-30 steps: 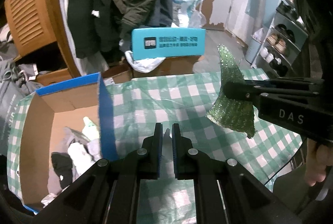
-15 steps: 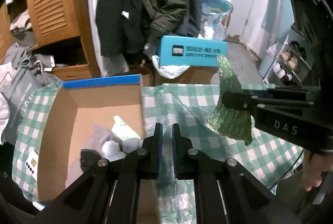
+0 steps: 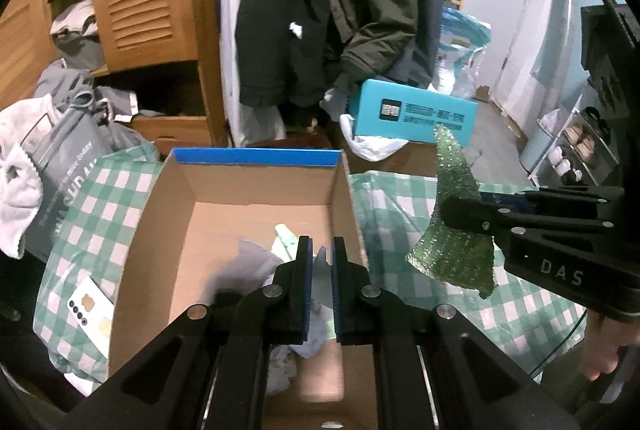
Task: Organize soft objects
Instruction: 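Carry the green knit pad with the right tool over the cardboard box, then lower the green pad into the box and open the right tool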
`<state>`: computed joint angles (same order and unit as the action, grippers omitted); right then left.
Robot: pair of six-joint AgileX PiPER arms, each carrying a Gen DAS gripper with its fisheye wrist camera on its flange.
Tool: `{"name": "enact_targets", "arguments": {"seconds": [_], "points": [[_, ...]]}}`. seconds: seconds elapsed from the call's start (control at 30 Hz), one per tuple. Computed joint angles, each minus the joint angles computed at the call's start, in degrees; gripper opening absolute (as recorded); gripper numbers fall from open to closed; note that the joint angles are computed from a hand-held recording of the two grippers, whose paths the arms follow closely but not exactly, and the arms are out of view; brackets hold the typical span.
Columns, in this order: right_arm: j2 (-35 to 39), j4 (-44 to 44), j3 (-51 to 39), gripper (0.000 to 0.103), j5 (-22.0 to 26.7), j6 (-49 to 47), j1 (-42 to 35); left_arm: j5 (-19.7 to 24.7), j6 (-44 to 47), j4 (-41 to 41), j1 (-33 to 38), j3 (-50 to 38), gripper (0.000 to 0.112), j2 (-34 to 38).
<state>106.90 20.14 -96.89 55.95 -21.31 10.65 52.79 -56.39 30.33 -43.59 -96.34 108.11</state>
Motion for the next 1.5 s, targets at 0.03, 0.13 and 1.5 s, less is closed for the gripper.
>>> {"name": "enact_targets", "arguments": {"seconds": [0.03,0.13,1.5], "points": [[0.3,-0.1,-0.4,0.013,0.1,0.2,0.4,-0.2,-0.1,0.0,0.3,0.5,0.008,-0.3],[1.3,-0.5,-2.0,0.013,0.6,1.1,2.0,-0.8,-0.4,0.0,1.5,2.4,0.008,-1.3],[6.1,-4.7,-8.0,0.061,3.1,8.0,7.7,3.1,-3.4,1.9,5.3,8.4,0.059,-6.1]]}}
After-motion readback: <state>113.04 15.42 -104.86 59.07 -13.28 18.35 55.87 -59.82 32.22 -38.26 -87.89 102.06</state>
